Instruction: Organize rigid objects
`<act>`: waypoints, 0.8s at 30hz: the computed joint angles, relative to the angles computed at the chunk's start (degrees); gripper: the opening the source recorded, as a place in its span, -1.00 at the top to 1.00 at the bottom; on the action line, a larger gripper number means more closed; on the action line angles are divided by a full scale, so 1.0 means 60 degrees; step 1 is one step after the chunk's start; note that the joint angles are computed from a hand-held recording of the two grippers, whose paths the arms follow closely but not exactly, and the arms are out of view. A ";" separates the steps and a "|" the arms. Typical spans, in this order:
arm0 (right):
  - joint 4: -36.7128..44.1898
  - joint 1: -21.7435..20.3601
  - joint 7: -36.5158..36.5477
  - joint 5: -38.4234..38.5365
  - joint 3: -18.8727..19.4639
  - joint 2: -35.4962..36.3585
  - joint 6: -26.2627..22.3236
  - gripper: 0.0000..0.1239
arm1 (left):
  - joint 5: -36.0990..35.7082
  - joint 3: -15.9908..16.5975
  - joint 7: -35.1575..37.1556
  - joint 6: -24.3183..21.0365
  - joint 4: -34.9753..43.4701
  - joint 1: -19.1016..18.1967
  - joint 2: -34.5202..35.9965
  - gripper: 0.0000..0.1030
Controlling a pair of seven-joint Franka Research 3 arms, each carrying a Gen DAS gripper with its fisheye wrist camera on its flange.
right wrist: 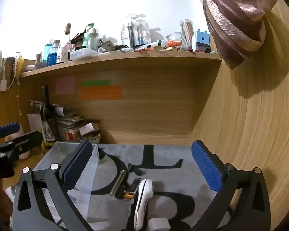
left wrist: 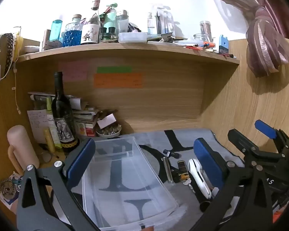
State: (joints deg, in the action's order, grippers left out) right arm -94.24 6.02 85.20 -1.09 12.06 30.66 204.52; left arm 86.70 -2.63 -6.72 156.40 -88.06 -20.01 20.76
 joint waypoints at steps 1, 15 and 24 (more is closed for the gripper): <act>0.0027 -0.0083 0.0066 -0.0091 0.0094 0.0035 0.0047 -0.66 | 0.0741 0.0217 -0.0536 -0.0062 0.0012 -0.0207 -0.0014 -1.00; 0.0149 0.0276 -0.0072 0.0016 -0.0119 0.0141 -0.0257 -0.66 | 0.0733 -0.0181 -0.0671 -0.0191 -0.0171 -0.0007 -0.0176 -1.00; 0.0200 0.0318 -0.0374 0.0435 -0.0045 0.0100 -0.0409 -0.66 | 0.1193 -0.0192 -0.1224 0.0074 -0.0324 0.0209 -0.0219 -1.00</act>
State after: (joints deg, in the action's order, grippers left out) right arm -93.04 7.93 82.95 1.52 11.79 31.26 202.07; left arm 93.86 -3.78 -14.06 156.84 -90.01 -18.76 19.44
